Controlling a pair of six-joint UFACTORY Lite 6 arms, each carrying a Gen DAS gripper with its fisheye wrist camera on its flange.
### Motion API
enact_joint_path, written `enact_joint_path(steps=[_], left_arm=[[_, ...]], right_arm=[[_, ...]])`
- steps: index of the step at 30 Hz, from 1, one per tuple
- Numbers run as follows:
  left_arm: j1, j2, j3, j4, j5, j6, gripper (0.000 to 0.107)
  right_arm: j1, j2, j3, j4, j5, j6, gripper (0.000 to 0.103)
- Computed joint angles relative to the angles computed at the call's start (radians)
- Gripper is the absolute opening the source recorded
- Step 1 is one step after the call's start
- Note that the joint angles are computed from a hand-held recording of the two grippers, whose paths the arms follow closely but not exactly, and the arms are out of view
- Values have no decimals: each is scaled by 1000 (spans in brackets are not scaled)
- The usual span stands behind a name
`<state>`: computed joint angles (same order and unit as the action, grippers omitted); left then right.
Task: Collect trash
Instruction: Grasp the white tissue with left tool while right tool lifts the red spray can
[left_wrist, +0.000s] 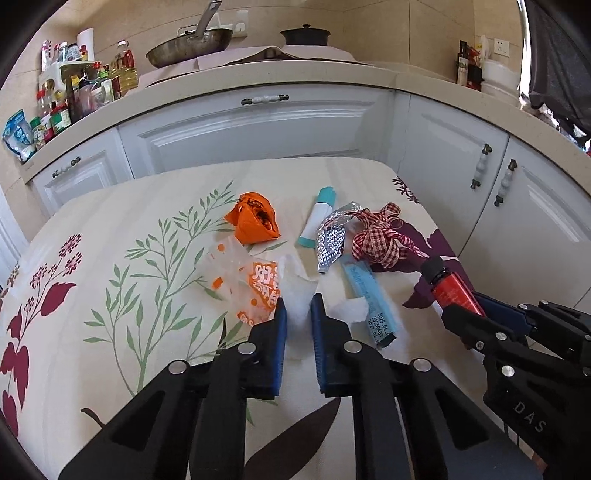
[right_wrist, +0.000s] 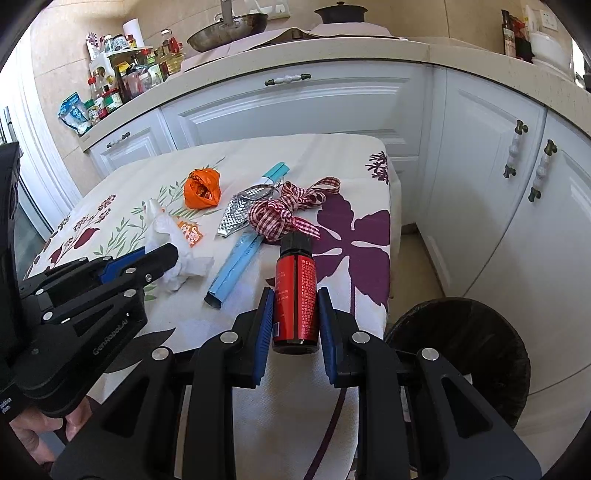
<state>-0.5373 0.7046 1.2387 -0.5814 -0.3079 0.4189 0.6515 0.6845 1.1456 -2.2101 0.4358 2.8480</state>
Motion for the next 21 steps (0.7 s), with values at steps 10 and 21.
enact_joint_path(steps=[10,21], left_arm=[[12,-85,-113,101,-69,-122,12],[-9,-271,-319,89,-216,-134,11]], right_arm=[[55,-48,-60,-21,92,39,23],[150,-145,-161,61,248,14,23]])
